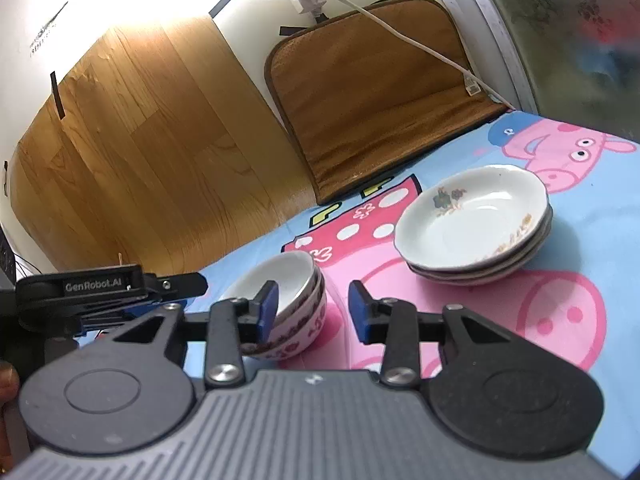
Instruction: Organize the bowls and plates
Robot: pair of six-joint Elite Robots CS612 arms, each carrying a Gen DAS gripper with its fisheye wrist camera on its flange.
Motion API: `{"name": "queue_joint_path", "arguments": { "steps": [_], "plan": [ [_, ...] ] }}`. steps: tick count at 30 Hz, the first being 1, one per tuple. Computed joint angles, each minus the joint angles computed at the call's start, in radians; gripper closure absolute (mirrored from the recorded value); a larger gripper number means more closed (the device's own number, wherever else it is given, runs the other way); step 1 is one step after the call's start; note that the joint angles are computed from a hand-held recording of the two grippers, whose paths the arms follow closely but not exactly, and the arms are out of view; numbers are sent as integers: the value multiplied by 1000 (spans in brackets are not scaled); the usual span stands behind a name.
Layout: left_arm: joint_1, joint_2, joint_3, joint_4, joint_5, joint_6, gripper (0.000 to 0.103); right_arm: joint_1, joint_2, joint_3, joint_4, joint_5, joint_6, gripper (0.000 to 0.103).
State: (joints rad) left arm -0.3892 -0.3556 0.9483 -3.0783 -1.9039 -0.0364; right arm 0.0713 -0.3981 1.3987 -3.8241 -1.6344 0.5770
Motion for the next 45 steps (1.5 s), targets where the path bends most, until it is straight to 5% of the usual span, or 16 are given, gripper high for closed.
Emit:
{"name": "queue_joint_path", "arguments": {
  "steps": [8,16,21,25,38,45],
  "plan": [
    [13,-3,29,0,33,-31,51,1,-5,9,6,19,26,54],
    [23,-10,78,-100,96,-18,43,9,-8,7,15,-4,4,54],
    [22,-10,93,-163,141,-7,13,33,5,-11,-51,-103,-66,53],
    [17,-9,97,-180,206,13,0,57,24,-38,-111,-206,-144,20],
    [13,-5,83,-113,283,43,0,37,16,-25,-96,-105,-22,0],
    [13,-7,81,-96,291,46,0,63,48,-64,-230,-213,-148,0]
  ]
}}
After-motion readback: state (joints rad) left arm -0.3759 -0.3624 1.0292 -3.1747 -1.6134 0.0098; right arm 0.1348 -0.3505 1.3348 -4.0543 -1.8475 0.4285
